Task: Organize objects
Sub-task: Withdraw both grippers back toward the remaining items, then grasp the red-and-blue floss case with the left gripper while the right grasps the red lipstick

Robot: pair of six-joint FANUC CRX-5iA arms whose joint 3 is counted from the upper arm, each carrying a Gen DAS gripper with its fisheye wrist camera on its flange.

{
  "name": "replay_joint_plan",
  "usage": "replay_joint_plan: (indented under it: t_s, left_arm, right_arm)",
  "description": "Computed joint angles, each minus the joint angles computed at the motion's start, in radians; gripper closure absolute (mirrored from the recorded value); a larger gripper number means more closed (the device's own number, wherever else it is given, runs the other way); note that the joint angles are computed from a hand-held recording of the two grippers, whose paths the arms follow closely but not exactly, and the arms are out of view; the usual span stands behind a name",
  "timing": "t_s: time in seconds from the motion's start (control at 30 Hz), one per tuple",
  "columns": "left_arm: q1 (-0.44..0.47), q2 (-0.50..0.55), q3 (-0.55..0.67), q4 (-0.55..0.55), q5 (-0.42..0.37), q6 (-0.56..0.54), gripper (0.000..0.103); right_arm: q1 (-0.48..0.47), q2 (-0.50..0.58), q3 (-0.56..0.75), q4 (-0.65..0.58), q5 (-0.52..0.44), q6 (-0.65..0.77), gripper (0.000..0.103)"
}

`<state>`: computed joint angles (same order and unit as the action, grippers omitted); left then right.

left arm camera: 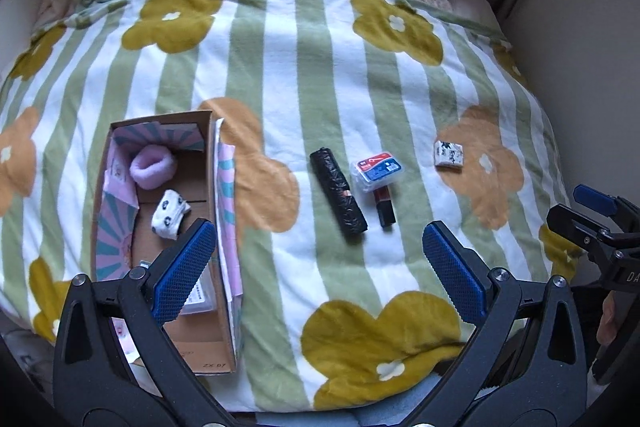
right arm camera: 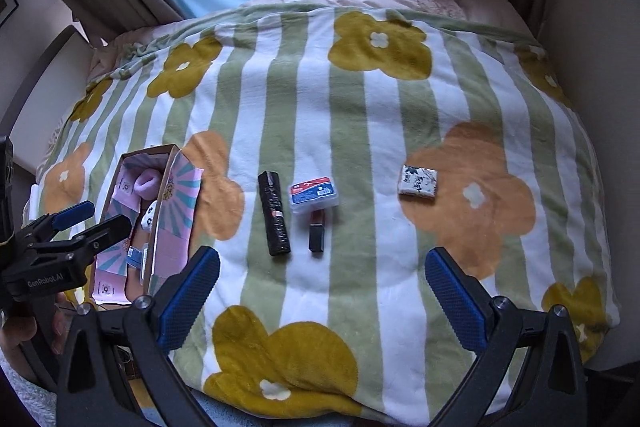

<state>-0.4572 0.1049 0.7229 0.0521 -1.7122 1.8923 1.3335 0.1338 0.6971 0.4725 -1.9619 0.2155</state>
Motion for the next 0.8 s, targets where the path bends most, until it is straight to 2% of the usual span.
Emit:
replay_joint_plan:
  t_s: [0.23, 0.43, 0.67, 0.8]
  left_arm:
    - [-0.019, 0.065, 0.054, 0.043, 0.004, -0.054, 0.0]
    - [-0.034, 0.196, 0.178, 0.08, -0.036, -0.203, 0.0]
    - [-0.042, 0.383, 0.314, 0.124, -0.073, -0.378, 0.0]
    - [-0.05, 0.491, 0.377, 0.149, -0.109, -0.468, 0.002]
  right_arm:
    - [0.033, -0.073, -0.111, 0.031, 0.002, -0.075, 0.001]
    - [0.036, -0.114, -0.203, 0.029, 0.042, -0.089, 0.001]
    - [0.001, -0.167, -0.4, 0.005, 0.185, -0.102, 0.002]
    - [-0.03, -0.172, -0.5, -0.001, 0.277, -0.105, 0.007]
